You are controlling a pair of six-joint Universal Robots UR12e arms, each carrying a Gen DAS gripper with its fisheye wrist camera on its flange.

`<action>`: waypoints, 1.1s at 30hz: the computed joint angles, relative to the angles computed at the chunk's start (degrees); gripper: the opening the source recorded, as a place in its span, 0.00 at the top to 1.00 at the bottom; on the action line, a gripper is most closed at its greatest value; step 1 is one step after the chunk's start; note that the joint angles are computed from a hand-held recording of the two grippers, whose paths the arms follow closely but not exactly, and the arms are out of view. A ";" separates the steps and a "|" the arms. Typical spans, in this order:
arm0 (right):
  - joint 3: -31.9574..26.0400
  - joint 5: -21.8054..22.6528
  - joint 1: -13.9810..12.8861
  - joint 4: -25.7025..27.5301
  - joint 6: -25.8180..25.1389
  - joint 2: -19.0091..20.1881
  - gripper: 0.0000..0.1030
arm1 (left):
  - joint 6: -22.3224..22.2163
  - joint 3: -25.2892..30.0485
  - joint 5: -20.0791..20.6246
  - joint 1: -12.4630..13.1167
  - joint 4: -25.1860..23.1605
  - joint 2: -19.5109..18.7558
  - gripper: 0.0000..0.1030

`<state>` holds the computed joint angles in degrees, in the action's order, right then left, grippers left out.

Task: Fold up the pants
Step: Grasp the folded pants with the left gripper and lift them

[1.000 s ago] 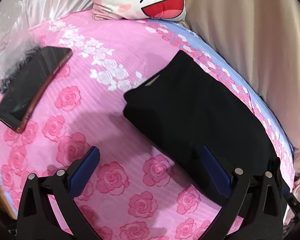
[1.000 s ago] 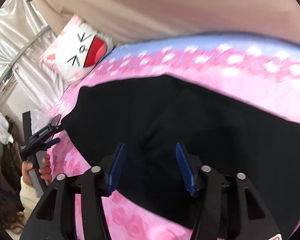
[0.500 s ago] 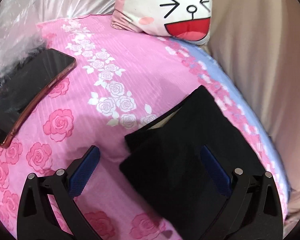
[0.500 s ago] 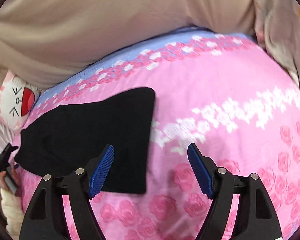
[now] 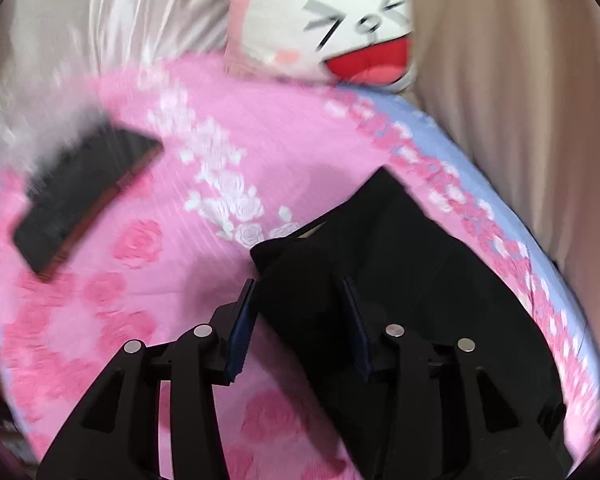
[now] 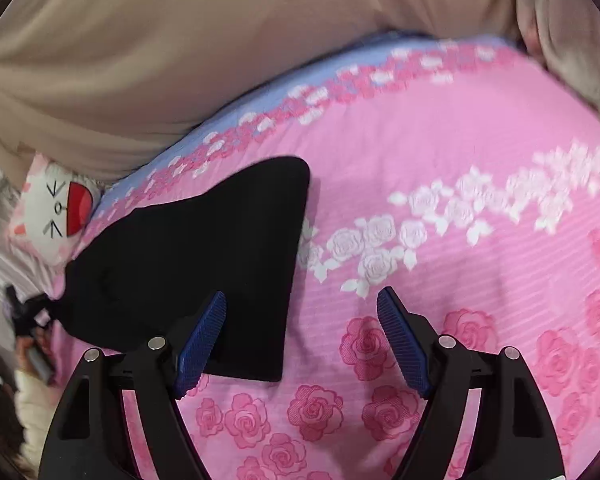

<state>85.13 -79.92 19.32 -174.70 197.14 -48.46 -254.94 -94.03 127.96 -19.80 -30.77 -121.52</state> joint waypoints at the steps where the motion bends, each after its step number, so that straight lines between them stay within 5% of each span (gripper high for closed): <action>1: -0.05 0.00 0.71 -0.74 -3.31 -0.13 0.26 | 2.76 1.01 1.91 -1.17 -0.87 -0.15 0.53; 2: -0.64 0.60 1.43 -0.66 -6.46 -0.05 0.26 | 5.00 1.67 2.63 -1.89 -0.66 -0.33 0.35; 4: -3.88 4.01 3.19 2.69 -13.69 1.00 0.26 | 10.01 2.82 3.63 -3.28 2.55 -1.06 0.19; 8: -14.92 8.10 6.92 12.35 -24.45 6.39 0.26 | 18.11 6.02 5.47 -5.43 4.94 -2.99 0.19; 13: -29.00 5.76 10.18 22.35 -30.10 14.15 0.27 | 22.00 6.34 -2.09 -4.87 6.10 -3.24 0.18; 14: -31.40 5.28 10.56 23.49 -30.83 15.64 0.33 | 21.83 5.79 -2.97 -4.65 6.41 -3.04 0.18; 15: -32.52 2.70 11.03 23.13 -30.81 16.35 0.62 | 21.40 5.11 -3.76 -4.39 6.70 -2.75 0.18; 16: -33.50 2.23 11.18 23.39 -30.54 16.71 0.76 | 20.77 4.27 -4.18 -4.08 6.84 -2.38 0.18; 18: -32.91 1.97 11.39 22.06 -29.00 15.90 0.86 | 18.61 2.60 -3.34 -3.69 6.43 -1.49 0.18; 20: -31.47 1.39 11.82 20.43 -30.19 14.80 0.86 | 16.38 1.16 -2.74 -3.04 5.89 -0.61 0.18; 23: -32.76 4.32 11.81 25.98 -32.44 16.10 0.81 | 12.75 -0.78 -2.80 -1.77 5.20 0.43 0.18; 26: -30.42 7.47 11.29 23.81 -32.29 14.85 0.57 | 8.94 -2.35 -5.11 -0.26 4.93 1.08 0.18; 29: -23.62 8.62 10.11 16.83 -28.61 10.88 0.46 | 5.85 -4.44 -9.07 1.31 7.36 1.73 0.18; 31: -17.97 4.82 9.01 9.76 -24.77 7.96 0.30 | 3.22 -5.46 -10.52 2.10 8.93 1.79 0.16; 33: -12.61 2.05 7.03 5.13 -19.63 5.08 0.28 | 0.73 -5.77 -11.82 2.89 9.48 1.38 0.08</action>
